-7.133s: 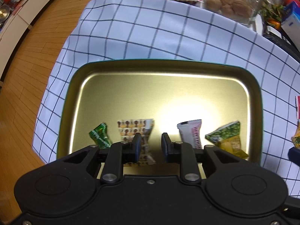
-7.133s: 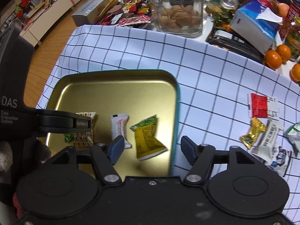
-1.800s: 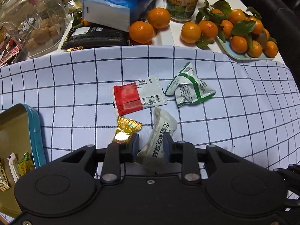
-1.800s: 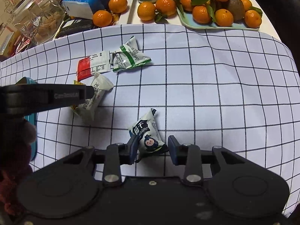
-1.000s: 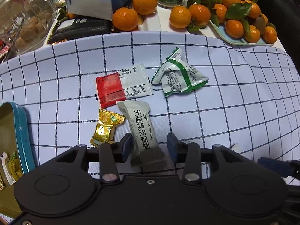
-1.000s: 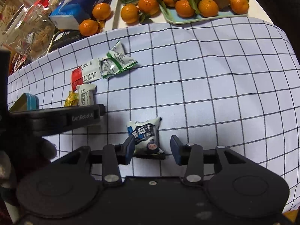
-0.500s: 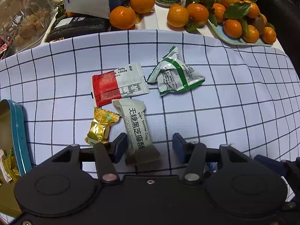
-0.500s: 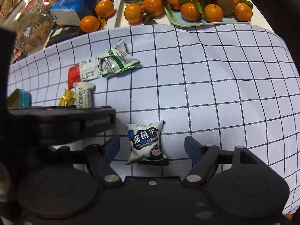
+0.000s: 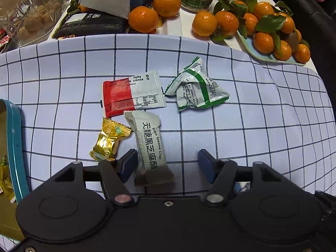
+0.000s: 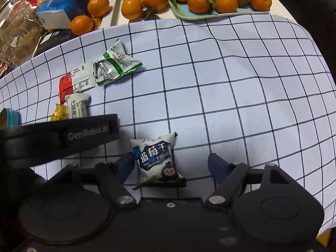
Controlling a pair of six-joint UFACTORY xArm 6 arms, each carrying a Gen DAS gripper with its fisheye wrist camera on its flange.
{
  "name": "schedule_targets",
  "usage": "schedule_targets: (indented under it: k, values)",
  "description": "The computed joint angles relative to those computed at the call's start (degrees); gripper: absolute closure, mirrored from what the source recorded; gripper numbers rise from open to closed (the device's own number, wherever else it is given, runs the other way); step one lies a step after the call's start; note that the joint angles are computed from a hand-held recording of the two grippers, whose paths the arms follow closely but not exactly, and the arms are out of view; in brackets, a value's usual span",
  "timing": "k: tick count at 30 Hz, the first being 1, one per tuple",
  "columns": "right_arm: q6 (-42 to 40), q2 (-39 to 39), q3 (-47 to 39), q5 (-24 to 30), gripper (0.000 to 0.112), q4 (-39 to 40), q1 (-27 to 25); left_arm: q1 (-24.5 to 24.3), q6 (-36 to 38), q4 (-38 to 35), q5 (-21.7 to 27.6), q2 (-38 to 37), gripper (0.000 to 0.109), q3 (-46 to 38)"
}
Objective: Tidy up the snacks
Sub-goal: 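Grasp the white sesame-crisp bar with the left gripper while the right holds the blueberry packet, then carry both snacks over the gold tray and open both grippers to drop them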
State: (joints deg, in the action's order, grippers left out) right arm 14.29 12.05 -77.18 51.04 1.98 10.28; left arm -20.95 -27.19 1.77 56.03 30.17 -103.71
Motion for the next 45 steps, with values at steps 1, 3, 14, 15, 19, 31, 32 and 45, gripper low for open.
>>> schedule_targets:
  k: [1, 3, 14, 15, 19, 31, 32, 45]
  values:
    - [0.4, 0.0, -0.2, 0.3, 0.047, -0.6, 0.1, 0.1, -0.7, 0.2, 0.3, 0.0, 0.047, -0.2]
    - [1.0, 0.0, -0.5, 0.7, 0.066, -1.1, 0.1, 0.2, -2.5, 1.7, 1.4, -0.2, 0.059, -0.3]
    - [4.7, 0.0, -3.5, 2.6, 0.077, 6.3, -3.6, 3.8, -3.2, -3.8, -1.3, -6.6, 0.075, 7.0]
    - [5.1, 0.0, -3.9, 2.4, 0.077, 6.3, -3.8, 3.9, -3.5, -3.5, -1.6, -7.4, 0.076, 7.8]
    - [6.9, 0.0, -5.5, 1.5, 0.077, 4.5, -3.4, 4.7, -5.8, -0.8, -3.0, -10.3, 0.083, 10.9]
    - [8.2, 1.8, -9.7, 0.6, 0.077, 2.0, 1.6, 8.9, -5.0, 0.5, -7.6, -16.6, 0.083, 16.8]
    - [8.0, 1.8, -9.8, 0.4, 0.077, 2.1, 2.0, 9.2, -5.6, 1.5, -8.1, -17.4, 0.083, 17.6]
    - [6.6, 6.5, -15.9, 1.3, 0.077, 3.2, 8.1, 16.7, -17.3, 10.2, -6.0, -21.0, 0.083, 21.4]
